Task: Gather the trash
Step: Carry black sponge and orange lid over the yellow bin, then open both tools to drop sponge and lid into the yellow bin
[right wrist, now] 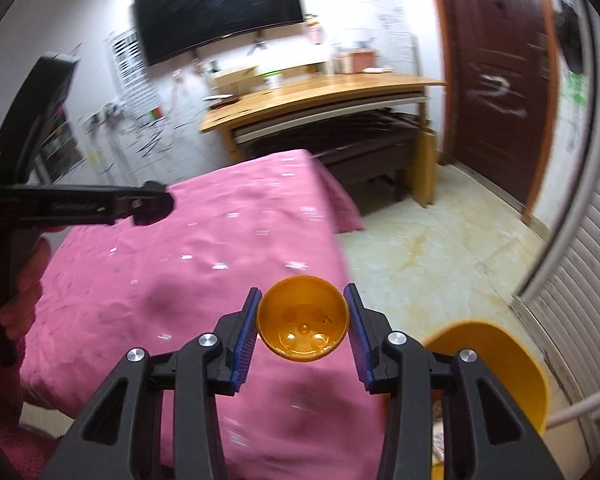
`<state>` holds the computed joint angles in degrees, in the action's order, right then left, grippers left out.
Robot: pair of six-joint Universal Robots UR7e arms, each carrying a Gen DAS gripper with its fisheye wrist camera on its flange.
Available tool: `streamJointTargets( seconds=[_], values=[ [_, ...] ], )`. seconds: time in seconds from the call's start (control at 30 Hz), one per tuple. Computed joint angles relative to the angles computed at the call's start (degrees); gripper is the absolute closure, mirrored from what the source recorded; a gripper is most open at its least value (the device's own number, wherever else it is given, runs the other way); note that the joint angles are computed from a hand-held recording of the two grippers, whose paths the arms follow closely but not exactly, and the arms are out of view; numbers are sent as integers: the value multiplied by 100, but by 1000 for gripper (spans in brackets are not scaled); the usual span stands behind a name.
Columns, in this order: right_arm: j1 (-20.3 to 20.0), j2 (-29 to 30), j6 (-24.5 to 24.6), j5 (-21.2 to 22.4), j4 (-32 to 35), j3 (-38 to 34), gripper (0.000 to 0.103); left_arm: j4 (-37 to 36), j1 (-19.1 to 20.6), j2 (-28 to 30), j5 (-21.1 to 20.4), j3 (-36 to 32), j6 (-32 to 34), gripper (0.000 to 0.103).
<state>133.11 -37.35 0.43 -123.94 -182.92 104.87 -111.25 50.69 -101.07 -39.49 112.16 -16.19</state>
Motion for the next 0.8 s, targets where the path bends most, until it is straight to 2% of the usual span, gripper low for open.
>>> streamJointTargets(
  seconds=[0.33,0.5,0.8],
  values=[
    [-556,-599,385,-572,-677,1026,67,-389,-379,495,-526,241,220,60],
    [-803,-681,488,-649,-887,1269,67,-550,-534,736,-853,424,279,60],
    [-1216,-822,656,-520,-1187,1674,67,-787,-755,1141,-1407,768,489,60]
  ],
)
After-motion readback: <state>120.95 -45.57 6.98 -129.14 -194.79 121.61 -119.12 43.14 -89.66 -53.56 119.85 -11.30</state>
